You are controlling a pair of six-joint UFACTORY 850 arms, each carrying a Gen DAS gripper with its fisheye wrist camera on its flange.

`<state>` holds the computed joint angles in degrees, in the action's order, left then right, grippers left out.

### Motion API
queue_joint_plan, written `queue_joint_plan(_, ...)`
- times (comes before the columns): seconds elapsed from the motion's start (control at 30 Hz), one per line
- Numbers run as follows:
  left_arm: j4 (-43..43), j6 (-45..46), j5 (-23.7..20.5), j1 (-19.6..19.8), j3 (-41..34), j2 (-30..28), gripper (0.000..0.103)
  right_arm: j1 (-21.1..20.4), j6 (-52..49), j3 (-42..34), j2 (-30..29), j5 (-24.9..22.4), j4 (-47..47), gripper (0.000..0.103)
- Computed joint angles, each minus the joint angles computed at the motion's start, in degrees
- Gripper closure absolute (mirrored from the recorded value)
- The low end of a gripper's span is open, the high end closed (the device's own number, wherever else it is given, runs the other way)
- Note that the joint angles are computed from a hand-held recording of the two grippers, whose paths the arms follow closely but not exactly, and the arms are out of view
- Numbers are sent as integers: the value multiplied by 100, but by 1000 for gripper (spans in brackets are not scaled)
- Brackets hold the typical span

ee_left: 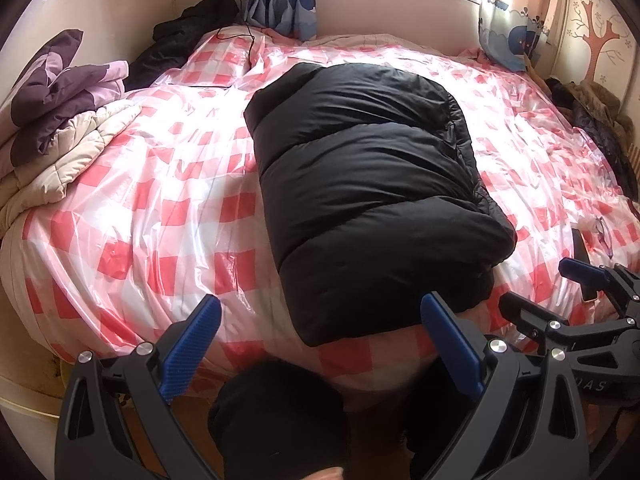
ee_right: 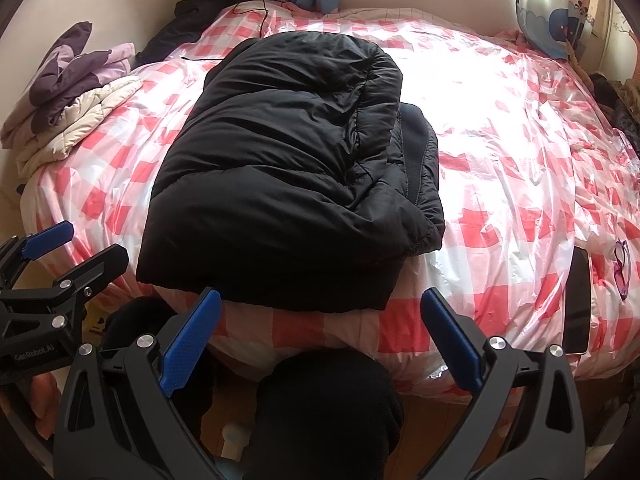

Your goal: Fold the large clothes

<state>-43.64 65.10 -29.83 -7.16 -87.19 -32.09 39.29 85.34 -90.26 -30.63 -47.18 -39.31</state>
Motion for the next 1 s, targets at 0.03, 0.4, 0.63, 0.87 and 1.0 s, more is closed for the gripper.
queue_joint_plan(0.03, 9, -17, -20, 6, -14, -9, 7, -7, -8, 11, 7, 9, 7, 7)
queue_joint_plan(0.4, 58, -146, -271, 44, -144, -84, 7, -28, -51, 46, 15, 69, 42, 7)
queue_joint_plan(0.63, 117, -205, -251, 32, -156, -96, 7, -61, -97, 99, 29, 160, 90, 7)
queue_joint_plan(0.87, 139, -209, -208, 18, -132, -83, 7, -62, -120, 99, 26, 188, 132, 7)
queue_joint_plan(1.0, 155, -221, -236, 22, -147, -94, 7, -61, -117, 104, 23, 202, 142, 7)
